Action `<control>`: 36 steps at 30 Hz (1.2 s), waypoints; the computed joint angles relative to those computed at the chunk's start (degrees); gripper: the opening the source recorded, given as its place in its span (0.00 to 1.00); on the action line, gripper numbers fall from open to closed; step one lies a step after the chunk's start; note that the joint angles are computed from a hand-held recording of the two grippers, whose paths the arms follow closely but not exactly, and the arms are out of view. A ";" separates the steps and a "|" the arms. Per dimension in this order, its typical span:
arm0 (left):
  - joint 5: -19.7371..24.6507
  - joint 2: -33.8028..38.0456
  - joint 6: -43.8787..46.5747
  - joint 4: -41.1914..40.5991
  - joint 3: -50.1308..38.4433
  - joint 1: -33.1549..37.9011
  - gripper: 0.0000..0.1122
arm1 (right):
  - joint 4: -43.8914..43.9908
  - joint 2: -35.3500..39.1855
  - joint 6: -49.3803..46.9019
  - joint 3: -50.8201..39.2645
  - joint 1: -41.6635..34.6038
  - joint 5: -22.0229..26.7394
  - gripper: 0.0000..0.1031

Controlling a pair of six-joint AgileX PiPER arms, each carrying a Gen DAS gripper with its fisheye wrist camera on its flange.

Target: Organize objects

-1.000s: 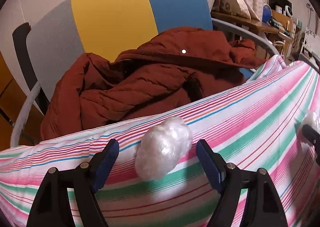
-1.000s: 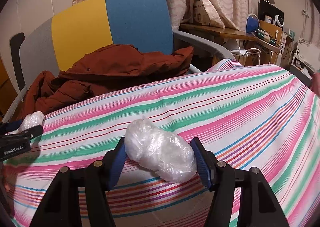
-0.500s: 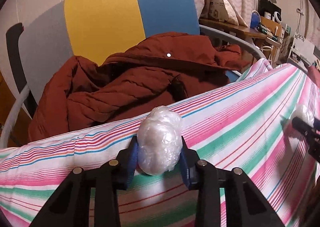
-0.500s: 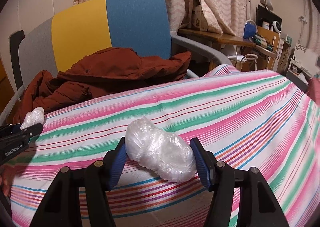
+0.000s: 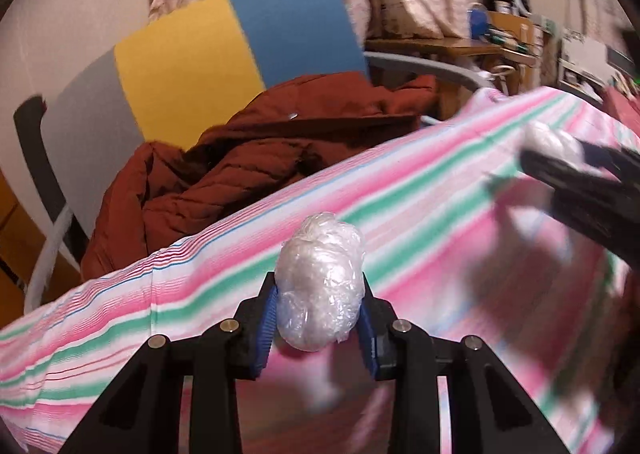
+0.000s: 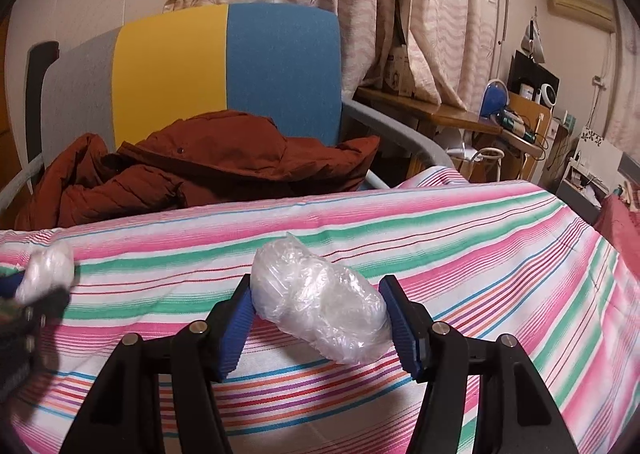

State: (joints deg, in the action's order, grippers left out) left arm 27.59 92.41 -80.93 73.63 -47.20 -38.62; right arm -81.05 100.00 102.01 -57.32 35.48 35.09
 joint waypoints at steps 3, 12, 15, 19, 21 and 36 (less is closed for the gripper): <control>0.69 -6.36 -5.04 1.72 4.71 -5.11 0.31 | -1.87 -0.35 2.03 0.51 0.85 1.43 0.60; 9.95 -15.75 -22.15 -0.36 12.28 -23.60 0.31 | -7.76 -3.97 9.43 4.37 2.61 4.08 0.61; 13.95 -16.57 -28.26 4.27 14.36 -27.70 0.31 | -5.42 -6.32 7.53 5.82 2.33 1.88 0.61; 14.62 -15.80 -28.61 3.02 14.58 -28.03 0.31 | -2.19 -10.79 4.93 9.31 3.59 0.35 0.61; 15.00 -16.58 -29.23 3.08 15.30 -28.16 0.31 | -0.14 -13.20 3.36 11.17 4.28 -0.33 0.61; 29.93 -24.01 -33.68 -7.94 19.96 -48.41 0.31 | 15.14 -33.72 5.49 23.60 30.80 16.71 0.61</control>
State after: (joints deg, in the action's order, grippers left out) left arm 57.52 68.40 -114.60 65.69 -27.24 -87.03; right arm -65.91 66.28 107.49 -33.72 66.28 51.79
